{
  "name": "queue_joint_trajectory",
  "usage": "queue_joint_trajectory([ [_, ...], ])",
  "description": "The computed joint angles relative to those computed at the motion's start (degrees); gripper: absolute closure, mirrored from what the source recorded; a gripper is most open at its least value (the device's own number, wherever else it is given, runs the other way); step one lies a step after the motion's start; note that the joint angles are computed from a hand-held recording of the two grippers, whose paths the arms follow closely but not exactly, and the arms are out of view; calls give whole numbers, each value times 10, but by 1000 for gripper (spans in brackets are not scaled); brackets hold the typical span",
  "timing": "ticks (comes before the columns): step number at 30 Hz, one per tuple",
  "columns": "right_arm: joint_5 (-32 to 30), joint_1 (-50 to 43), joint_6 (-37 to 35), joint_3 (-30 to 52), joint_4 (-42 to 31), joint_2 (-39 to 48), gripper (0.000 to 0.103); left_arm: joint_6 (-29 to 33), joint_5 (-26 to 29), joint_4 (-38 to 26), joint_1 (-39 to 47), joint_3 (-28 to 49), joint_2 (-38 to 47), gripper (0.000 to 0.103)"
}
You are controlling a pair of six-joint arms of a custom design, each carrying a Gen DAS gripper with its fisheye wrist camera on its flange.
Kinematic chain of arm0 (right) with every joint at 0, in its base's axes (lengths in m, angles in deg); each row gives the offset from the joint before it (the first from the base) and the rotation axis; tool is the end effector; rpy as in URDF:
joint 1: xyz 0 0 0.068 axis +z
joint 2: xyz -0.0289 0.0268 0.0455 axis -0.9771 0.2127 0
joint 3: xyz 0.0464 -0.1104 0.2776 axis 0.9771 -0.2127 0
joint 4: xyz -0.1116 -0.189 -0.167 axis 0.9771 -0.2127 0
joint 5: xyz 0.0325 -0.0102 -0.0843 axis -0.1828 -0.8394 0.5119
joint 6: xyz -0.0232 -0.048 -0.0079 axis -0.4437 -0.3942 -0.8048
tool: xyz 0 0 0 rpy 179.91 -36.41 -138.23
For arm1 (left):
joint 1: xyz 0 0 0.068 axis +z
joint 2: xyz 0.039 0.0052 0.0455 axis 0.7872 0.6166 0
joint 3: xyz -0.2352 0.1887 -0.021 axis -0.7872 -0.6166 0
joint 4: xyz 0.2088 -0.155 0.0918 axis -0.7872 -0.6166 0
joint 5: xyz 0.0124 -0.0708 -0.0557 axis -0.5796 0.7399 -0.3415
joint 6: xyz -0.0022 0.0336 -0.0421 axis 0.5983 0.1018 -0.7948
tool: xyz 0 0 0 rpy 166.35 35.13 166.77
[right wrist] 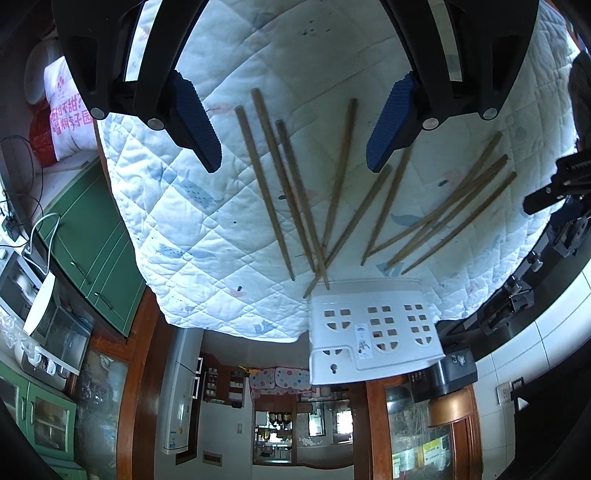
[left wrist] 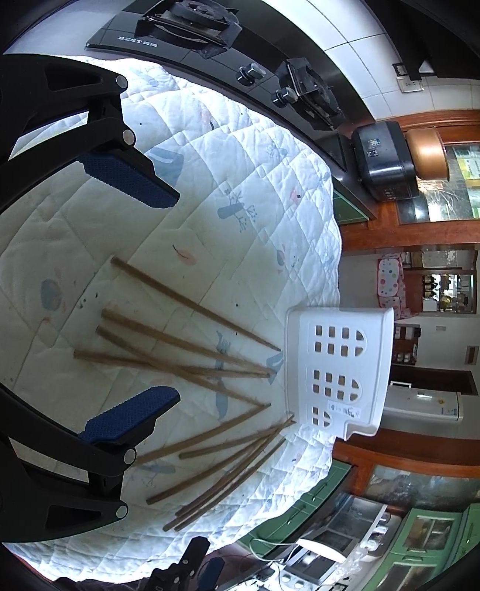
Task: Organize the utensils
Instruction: 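Lower the left tool over one chopstick while the right tool lowers over another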
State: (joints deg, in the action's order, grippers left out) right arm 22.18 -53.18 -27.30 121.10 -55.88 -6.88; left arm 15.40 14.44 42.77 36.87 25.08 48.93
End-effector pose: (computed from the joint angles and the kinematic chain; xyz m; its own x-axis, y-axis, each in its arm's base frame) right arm 0.2021 0.0912 0.2336 -0.7031 -0.2638 -0.6604 -0.3611 0.9325 0.0120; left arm 0.1433 -0.0273 0.2197 -0.7207 -0.1723 -0.6714 -0.2219 0.9750 -0.0121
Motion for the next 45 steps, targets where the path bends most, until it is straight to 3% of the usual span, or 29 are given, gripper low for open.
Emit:
queue_joint_trajectory([
  [2,-6,-11,-10,0,8,11,26,20,17,12,19,-3,8,19],
  [6,-12,-24,-27,2,22,33,30,54,73,39,73,-11,33,23],
  [11,-23,-39,-46,3,36,58,34,90,116,72,113,-24,72,39],
  [20,-44,-53,-46,12,56,101,47,141,156,114,165,-40,125,60],
  [34,-43,-50,-29,22,81,140,66,157,166,151,173,-53,166,66],
  [45,-90,-53,-59,0,99,144,78,155,156,164,164,-54,175,66],
])
